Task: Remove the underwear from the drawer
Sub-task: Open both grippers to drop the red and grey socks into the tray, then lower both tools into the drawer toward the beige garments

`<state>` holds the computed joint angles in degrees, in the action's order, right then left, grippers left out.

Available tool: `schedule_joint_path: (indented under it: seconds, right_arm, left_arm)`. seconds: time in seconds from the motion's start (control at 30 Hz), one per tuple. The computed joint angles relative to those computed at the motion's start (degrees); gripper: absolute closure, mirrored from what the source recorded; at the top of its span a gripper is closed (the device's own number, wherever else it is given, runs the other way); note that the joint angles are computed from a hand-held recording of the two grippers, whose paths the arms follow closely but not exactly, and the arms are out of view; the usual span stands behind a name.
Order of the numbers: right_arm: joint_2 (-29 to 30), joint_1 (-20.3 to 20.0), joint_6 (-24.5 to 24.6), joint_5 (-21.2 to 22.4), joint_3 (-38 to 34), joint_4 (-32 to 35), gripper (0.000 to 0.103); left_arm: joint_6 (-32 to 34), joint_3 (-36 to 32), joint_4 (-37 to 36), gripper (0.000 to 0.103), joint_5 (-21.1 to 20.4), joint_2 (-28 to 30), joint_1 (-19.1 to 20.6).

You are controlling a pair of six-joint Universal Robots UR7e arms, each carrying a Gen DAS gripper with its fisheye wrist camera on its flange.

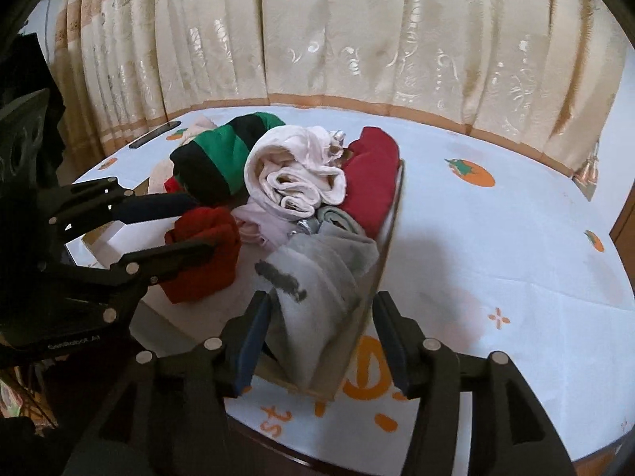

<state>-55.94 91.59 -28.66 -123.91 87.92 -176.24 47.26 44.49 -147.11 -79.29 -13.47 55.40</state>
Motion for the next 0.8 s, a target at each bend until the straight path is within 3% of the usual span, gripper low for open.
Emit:
schedule_joint_path:
  seconds: [0.47,0.8]
  right_arm:
    - [-6.67,4.83,-2.92,-4.25,11.08,-4.87,0.046]
    - [-9.75,8.88,-6.17,-11.04,18.07,-1.04,0.046]
  left_arm:
    - [2.58,10.28,-4.88,0.051,-0.44,-6.74,0.28]
    - [5.9,19.09,-7.19,0.045,1.34,-13.41,2.0]
